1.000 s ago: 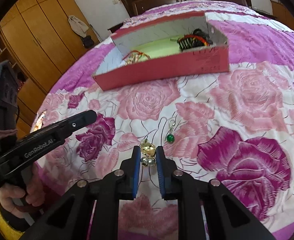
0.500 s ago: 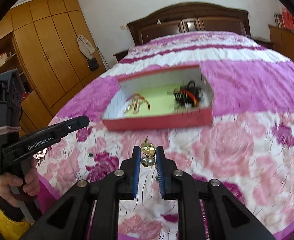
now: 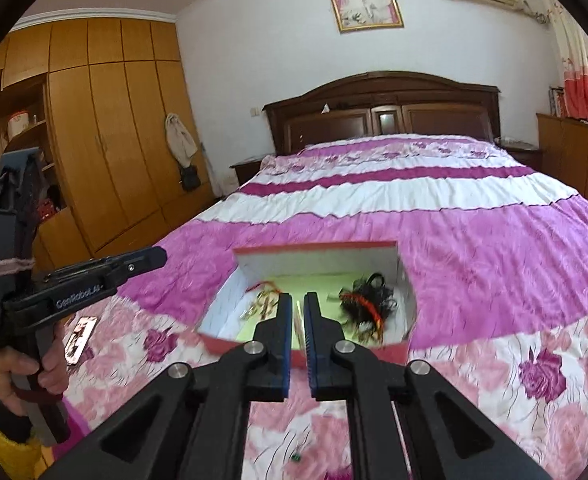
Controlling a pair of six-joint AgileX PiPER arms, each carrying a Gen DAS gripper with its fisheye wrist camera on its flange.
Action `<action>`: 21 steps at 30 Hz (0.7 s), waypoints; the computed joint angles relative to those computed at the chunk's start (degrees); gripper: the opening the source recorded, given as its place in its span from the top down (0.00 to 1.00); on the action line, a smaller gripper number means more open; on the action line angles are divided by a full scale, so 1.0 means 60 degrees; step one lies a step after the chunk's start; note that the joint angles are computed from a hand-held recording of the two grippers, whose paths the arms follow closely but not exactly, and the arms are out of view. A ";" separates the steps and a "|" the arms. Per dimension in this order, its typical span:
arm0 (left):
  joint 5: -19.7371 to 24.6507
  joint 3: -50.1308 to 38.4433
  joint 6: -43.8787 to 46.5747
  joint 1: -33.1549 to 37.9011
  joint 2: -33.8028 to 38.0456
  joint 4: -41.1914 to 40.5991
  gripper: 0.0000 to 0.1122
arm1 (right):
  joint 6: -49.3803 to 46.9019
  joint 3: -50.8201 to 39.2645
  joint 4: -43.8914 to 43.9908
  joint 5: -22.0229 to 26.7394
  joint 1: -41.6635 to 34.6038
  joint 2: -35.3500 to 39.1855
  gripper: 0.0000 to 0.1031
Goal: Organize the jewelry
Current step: 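Carry both gold earrings over into the pink box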
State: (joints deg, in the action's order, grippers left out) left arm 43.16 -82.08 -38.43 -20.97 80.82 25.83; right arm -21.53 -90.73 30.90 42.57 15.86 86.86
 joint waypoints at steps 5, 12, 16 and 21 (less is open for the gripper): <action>-0.0434 -0.0057 -0.0066 0.0150 0.0506 -0.0149 0.95 | -0.0043 -0.0225 0.0050 -0.0324 0.0094 0.0519 0.93; -0.0398 0.0257 -0.0285 -0.0048 0.0656 -0.0190 0.95 | -0.0194 0.0036 0.0066 0.0100 0.0086 0.0921 0.91; -0.0455 0.0507 -0.0341 -0.0074 0.0657 -0.0334 0.95 | 0.0376 0.0190 -0.0301 0.0541 0.0121 0.1257 0.77; -0.0415 0.0663 -0.0469 -0.0116 0.0651 -0.0356 0.95 | 0.1082 0.0340 -0.0621 0.0972 0.0186 0.1752 0.72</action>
State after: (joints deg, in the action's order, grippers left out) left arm 40.67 -78.11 -41.25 -21.66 84.73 23.69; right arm -15.03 -88.69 27.17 48.40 16.98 97.37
